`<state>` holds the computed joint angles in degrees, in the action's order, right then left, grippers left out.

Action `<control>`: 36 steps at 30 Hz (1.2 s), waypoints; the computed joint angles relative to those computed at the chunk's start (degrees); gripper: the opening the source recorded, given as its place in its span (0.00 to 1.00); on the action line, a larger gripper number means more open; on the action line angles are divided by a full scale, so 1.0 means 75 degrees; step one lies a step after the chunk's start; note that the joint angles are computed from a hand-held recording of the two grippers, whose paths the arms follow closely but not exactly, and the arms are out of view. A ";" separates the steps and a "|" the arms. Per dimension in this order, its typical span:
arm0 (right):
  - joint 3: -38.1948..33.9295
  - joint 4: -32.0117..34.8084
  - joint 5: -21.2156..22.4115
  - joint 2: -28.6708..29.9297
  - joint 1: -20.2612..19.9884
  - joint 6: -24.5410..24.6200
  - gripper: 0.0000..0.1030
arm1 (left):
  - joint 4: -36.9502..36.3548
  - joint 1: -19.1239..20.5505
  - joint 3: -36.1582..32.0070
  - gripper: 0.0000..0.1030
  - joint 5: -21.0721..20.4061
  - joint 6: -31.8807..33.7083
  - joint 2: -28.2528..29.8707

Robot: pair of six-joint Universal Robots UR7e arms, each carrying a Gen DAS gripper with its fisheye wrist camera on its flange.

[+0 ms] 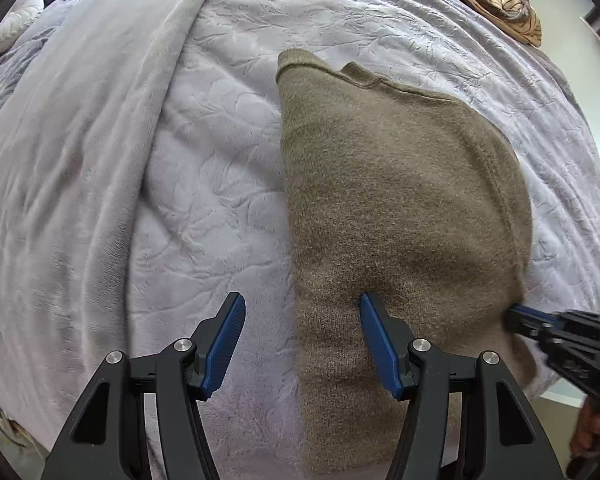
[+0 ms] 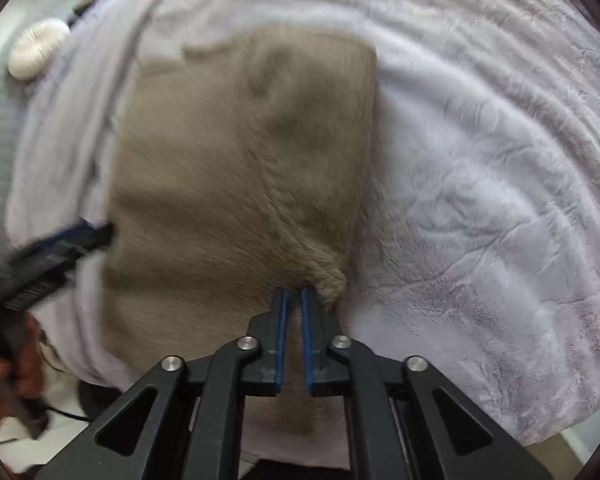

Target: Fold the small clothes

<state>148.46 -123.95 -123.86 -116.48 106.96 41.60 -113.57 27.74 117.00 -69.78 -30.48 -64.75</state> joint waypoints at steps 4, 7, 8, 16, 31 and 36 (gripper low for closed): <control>0.0143 -0.0204 0.0021 -0.0051 -0.0132 -0.0057 0.03 | 0.0185 -0.0083 -0.0063 0.61 0.0070 0.0136 -0.0047; -0.0032 0.0229 0.0049 -0.0106 -0.0023 0.0148 0.03 | 0.0326 -0.0066 -0.0088 0.60 -0.0019 0.0039 -0.0086; -0.0070 0.0381 0.0072 -0.0134 -0.0028 0.0200 0.03 | 0.0381 -0.0061 -0.0091 0.60 -0.0057 -0.0017 -0.0104; -0.0403 0.1654 0.0168 -0.0711 0.0206 0.1266 0.09 | 0.0776 -0.0138 -0.0129 0.60 -0.0184 -0.0169 -0.0293; -0.1096 0.2352 -0.0101 -0.0583 0.0674 0.2089 0.09 | 0.1488 -0.0333 -0.0526 0.61 -0.0216 -0.0329 -0.0351; -0.1422 0.2532 -0.0186 -0.0302 0.0884 0.2191 0.10 | 0.1508 -0.0401 -0.0576 0.90 -0.0061 -0.0469 -0.0413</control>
